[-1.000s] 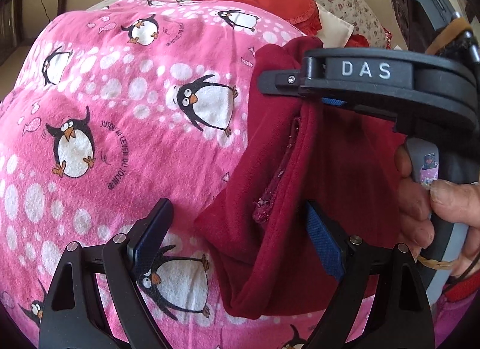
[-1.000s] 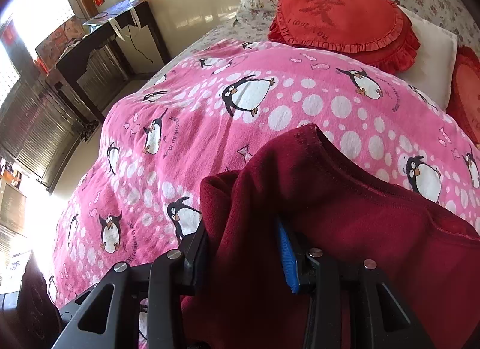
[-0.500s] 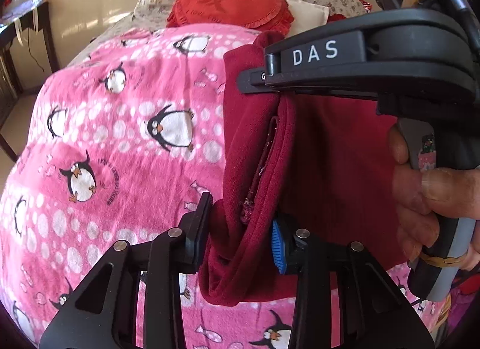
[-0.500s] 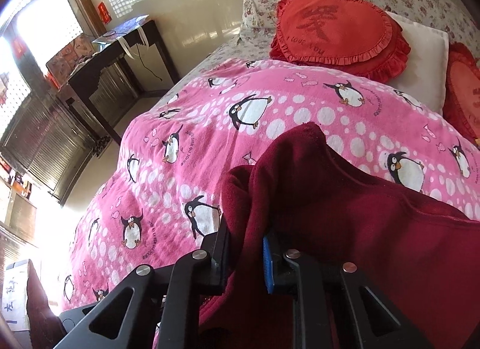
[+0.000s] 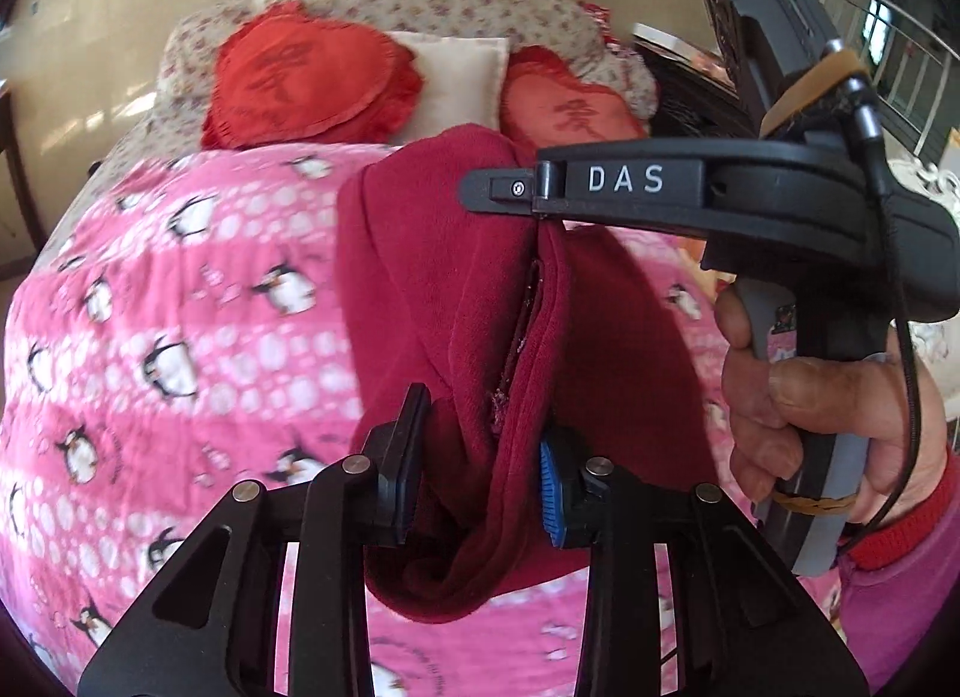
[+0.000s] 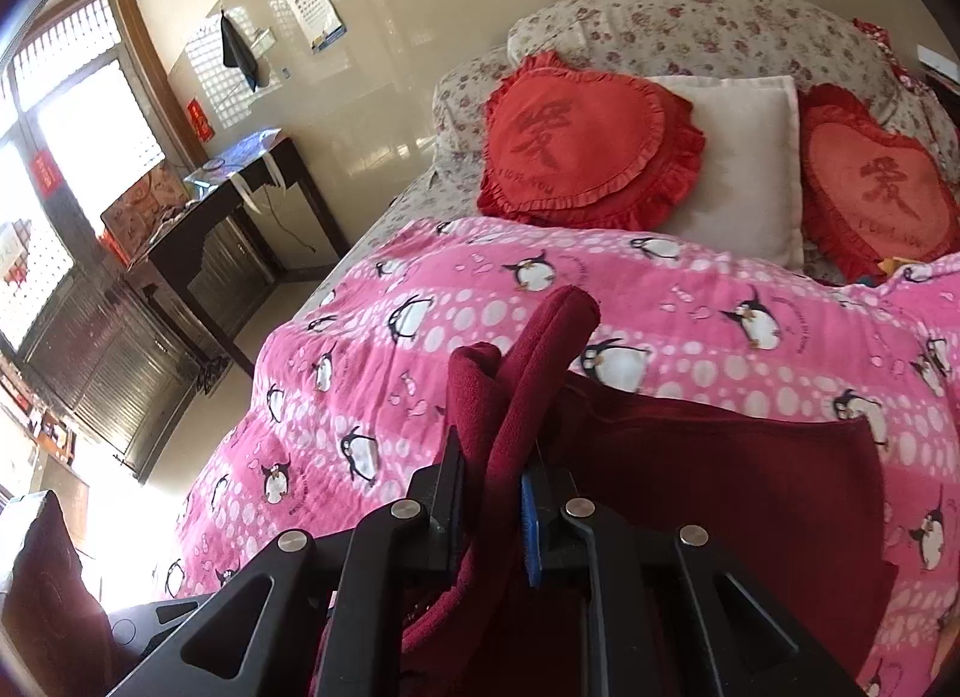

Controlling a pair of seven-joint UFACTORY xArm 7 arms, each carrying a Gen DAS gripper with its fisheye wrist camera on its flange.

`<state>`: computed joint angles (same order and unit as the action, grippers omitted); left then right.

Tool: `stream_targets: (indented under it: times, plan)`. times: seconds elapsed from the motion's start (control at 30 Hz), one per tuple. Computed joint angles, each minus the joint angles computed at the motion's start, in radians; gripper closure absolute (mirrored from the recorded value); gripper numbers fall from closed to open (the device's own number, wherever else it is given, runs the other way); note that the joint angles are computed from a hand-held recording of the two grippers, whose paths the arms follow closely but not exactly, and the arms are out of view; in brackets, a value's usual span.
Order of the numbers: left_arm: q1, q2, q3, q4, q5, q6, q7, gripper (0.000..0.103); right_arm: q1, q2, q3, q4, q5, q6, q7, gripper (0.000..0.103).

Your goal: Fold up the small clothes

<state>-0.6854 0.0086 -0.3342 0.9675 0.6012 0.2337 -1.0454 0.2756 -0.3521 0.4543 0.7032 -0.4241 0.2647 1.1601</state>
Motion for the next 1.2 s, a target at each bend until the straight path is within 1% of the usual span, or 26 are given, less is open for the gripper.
stream_targets:
  times: [0.07,0.2,0.3,0.33,0.4,0.43,0.47,0.5,0.53,0.57,0.6,0.63,0.67,0.7,0.73,0.77,0.83,0.9,0.93,0.97,1.0,1.03,1.1,1.13,1.2]
  plan:
    - [-0.026,0.06,-0.01,0.069,0.015,0.015,0.004,0.072,0.036,-0.103,-0.053,-0.087,0.048,0.012,-0.028,0.09]
    - [-0.106,0.194,0.002,0.212,-0.01,0.046,0.051,0.072,0.069,-0.288,-0.109,-0.244,0.143,0.047,-0.077,0.091]
    - [-0.158,0.292,0.004,0.309,-0.063,0.074,0.105,0.072,0.079,-0.398,-0.133,-0.343,0.207,0.079,-0.101,0.091]
    - [-0.181,0.319,0.017,0.335,-0.068,0.081,0.106,0.072,0.079,-0.427,-0.139,-0.374,0.227,0.09,-0.104,0.091]
    - [-0.22,0.358,0.036,0.375,-0.089,0.106,0.114,0.07,0.061,-0.448,-0.13,-0.417,0.246,0.114,-0.11,0.091]
    - [-0.225,0.369,0.032,0.391,-0.12,0.127,0.142,0.066,0.056,-0.434,-0.135,-0.441,0.26,0.095,-0.107,0.091]
    - [-0.219,0.371,0.022,0.397,-0.159,0.132,0.176,0.063,0.059,-0.422,-0.149,-0.468,0.281,0.063,-0.106,0.091]
    - [-0.2,0.346,0.003,0.367,-0.206,0.111,0.218,0.062,0.059,-0.422,-0.161,-0.501,0.297,0.025,-0.103,0.086]
    - [-0.187,0.319,-0.008,0.342,-0.243,0.096,0.257,0.061,0.054,-0.446,-0.16,-0.523,0.306,0.013,-0.097,0.082]
    - [-0.183,0.283,-0.01,0.311,-0.278,0.08,0.299,0.058,0.057,-0.477,-0.159,-0.537,0.318,0.023,-0.088,0.081]
    - [-0.172,0.233,-0.015,0.263,-0.288,0.051,0.325,0.055,0.064,-0.532,-0.155,-0.542,0.327,0.075,-0.08,0.08]
    - [-0.178,0.177,0.004,0.212,-0.256,0.024,0.309,0.047,0.064,-0.566,-0.143,-0.531,0.325,0.128,-0.078,0.079]
    - [-0.211,0.126,0.053,0.171,-0.184,0.018,0.252,0.039,0.072,-0.606,-0.132,-0.521,0.322,0.184,-0.079,0.079]
    - [-0.222,0.101,0.073,0.152,-0.101,0.027,0.181,0.038,0.087,-0.646,-0.124,-0.509,0.319,0.235,-0.084,0.079]
    - [-0.224,0.073,0.084,0.132,-0.019,0.055,0.112,0.038,0.113,-0.687,-0.124,-0.504,0.321,0.264,-0.093,0.079]
    - [-0.217,0.057,0.082,0.123,0.032,0.099,0.073,0.038,0.142,-0.713,-0.125,-0.501,0.329,0.266,-0.104,0.079]
    - [-0.198,0.053,0.067,0.112,0.082,0.174,0.021,0.038,0.195,-0.714,-0.123,-0.491,0.35,0.239,-0.124,0.079]
    - [-0.177,0.078,0.045,0.116,0.08,0.23,-0.006,0.038,0.234,-0.665,-0.111,-0.476,0.376,0.196,-0.129,0.079]
    - [-0.169,0.098,0.034,0.118,0.073,0.245,-0.014,0.038,0.25,-0.633,-0.102,-0.473,0.388,0.165,-0.126,0.079]
    - [-0.164,0.115,0.028,0.12,0.066,0.247,-0.017,0.038,0.267,-0.603,-0.097,-0.474,0.397,0.143,-0.126,0.079]
    - [-0.159,0.122,0.024,0.114,0.05,0.245,-0.011,0.038,0.281,-0.575,-0.084,-0.476,0.4,0.146,-0.126,0.079]
    - [-0.16,0.137,0.022,0.112,0.042,0.238,-0.015,0.038,0.282,-0.56,-0.065,-0.472,0.394,0.18,-0.12,0.079]
    - [-0.164,0.154,0.013,0.093,0.005,0.215,0.01,0.038,0.294,-0.557,-0.011,-0.477,0.383,0.307,-0.08,0.079]
    - [-0.171,0.168,0.012,0.094,-0.002,0.212,0.018,0.038,0.319,-0.577,-0.012,-0.5,0.393,0.332,-0.056,0.079]
    - [-0.194,0.188,0.019,0.103,0.007,0.217,0.016,0.038,0.387,-0.675,-0.022,-0.585,0.429,0.317,0.012,0.079]
